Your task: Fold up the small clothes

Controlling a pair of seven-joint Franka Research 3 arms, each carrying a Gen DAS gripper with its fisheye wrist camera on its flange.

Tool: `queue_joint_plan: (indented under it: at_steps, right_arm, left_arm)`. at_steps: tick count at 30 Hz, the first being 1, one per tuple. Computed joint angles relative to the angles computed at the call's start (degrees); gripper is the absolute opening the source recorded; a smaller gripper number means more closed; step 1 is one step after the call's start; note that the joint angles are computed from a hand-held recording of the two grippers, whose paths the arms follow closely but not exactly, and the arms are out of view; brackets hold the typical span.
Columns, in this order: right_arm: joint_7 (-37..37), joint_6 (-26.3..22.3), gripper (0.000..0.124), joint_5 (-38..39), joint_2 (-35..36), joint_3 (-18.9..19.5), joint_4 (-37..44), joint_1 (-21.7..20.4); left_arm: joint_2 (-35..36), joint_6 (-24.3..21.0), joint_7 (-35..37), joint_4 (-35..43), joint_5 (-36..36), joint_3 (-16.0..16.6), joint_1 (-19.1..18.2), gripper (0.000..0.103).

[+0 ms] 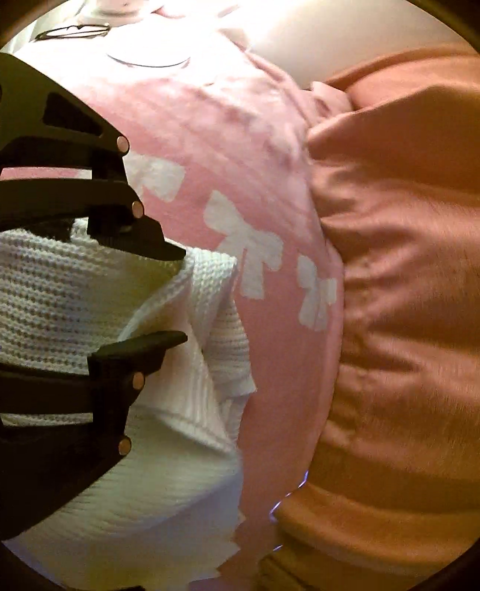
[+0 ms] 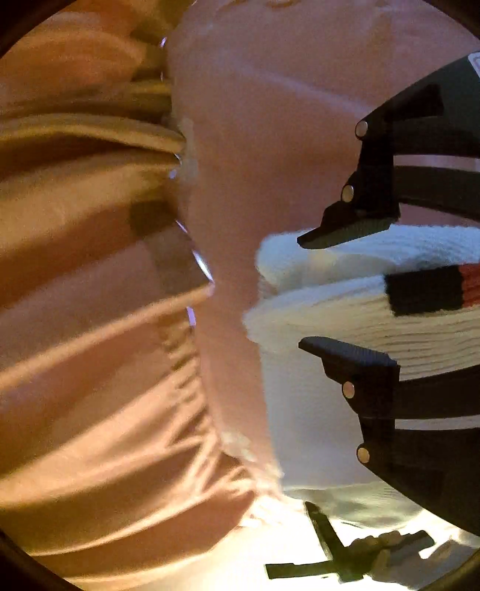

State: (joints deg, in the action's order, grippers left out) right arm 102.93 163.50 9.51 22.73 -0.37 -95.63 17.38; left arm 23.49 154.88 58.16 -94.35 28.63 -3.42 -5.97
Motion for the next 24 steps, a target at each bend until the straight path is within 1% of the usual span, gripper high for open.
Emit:
queue_joint_plan:
  at_steps: [1,2,4,6,7,8,9,10,11,13,14,15,16,17,18,19,20,21,22,23,24]
  right_arm:
    - [-0.23,-0.86,0.050,-0.10,0.96,0.20,1.31,0.08]
    - [-0.51,-2.91,0.051,-0.68,2.74,0.18,3.89,0.33]
    - [0.71,-6.86,0.051,-2.65,5.94,-0.95,8.46,1.65]
    - [2.62,-9.83,0.051,-4.60,8.57,-2.18,11.82,2.86]
    - [3.47,-10.41,0.049,-5.54,8.96,-2.68,12.24,3.35]
    - [4.84,-11.13,0.032,-6.79,9.44,-3.50,12.80,4.05]
    - [4.54,-10.91,0.015,-6.05,9.26,-2.56,12.40,3.30]
    - [3.90,-9.95,0.007,-4.27,8.67,-1.11,11.53,2.08]
    - [4.64,-8.17,0.006,-4.00,7.49,-1.27,9.90,2.15]
    - [7.34,-2.51,0.006,-6.69,3.84,-3.90,5.10,4.04]
    - [8.98,0.55,0.006,-7.68,1.94,-5.07,2.55,4.62]
    - [9.43,1.88,0.006,-7.56,1.27,-5.02,1.52,4.19]
    - [9.49,1.44,0.006,-7.26,1.53,-4.88,1.74,3.46]
    - [8.58,-1.61,0.006,-6.64,2.82,-4.09,3.55,2.28]
    - [6.55,-6.79,0.006,-5.15,5.56,-2.39,7.02,0.33]
    - [5.15,-9.29,0.007,-3.89,6.96,-1.22,8.49,-0.84]
    - [4.19,-9.07,0.007,-3.51,7.23,-0.82,8.20,-1.15]
    - [4.90,-6.47,0.008,-5.03,5.91,-2.11,6.08,0.12]
    - [5.54,-5.08,0.010,-5.62,4.86,-2.68,4.85,0.78]
    - [6.02,-3.28,0.014,-5.64,3.88,-2.76,3.72,1.08]
    - [5.67,-1.34,0.014,-5.42,2.78,-2.41,2.47,1.03]
  left_arm:
    - [0.18,-0.57,-0.23,0.59,0.41,0.20,-0.38,0.042]
    - [0.24,-0.65,-0.90,0.78,1.08,0.57,-0.78,0.046]
    - [0.76,-1.21,-2.23,1.95,2.55,1.26,-1.60,0.052]
    - [0.65,-1.26,-4.31,2.17,4.70,2.21,-2.48,0.062]
    - [0.50,-1.00,-5.05,2.01,5.56,2.42,-2.64,0.063]
    - [0.40,-0.92,-5.68,1.99,6.45,2.63,-2.79,0.063]
    - [0.08,-1.14,-6.15,1.82,7.26,2.77,-2.91,0.064]
    - [-0.22,-1.31,-6.19,1.67,7.55,2.61,-2.74,0.064]
    - [-0.88,-1.24,-6.14,1.11,7.54,2.33,-2.42,0.065]
    - [-2.36,0.22,-5.76,-0.38,6.80,1.59,-1.33,0.066]
    - [-2.88,0.77,-5.82,-0.88,6.74,1.46,-1.07,0.069]
    - [-3.77,2.20,-6.47,-1.85,7.08,1.60,-0.85,0.073]
    - [-4.20,2.86,-7.41,-2.27,7.74,1.92,-0.92,0.075]
    - [-4.14,2.39,-9.03,-1.97,9.03,2.59,-1.44,0.082]
    - [-3.56,1.22,-9.33,-1.13,9.37,2.58,-1.55,0.083]
    - [-2.33,-0.46,-7.75,0.33,8.06,1.75,-1.01,0.083]
    - [-1.52,-1.67,-6.35,1.25,6.61,1.02,-0.49,0.083]
    - [-0.62,-3.92,-4.50,2.32,4.00,-0.02,0.25,0.082]
    - [-0.87,-3.83,-3.83,1.84,2.64,-0.44,0.69,0.081]
    - [-1.54,-2.83,-3.35,0.63,1.33,-0.83,1.24,0.082]
    - [-2.93,-1.03,-3.24,-1.52,0.73,-0.98,1.55,0.082]
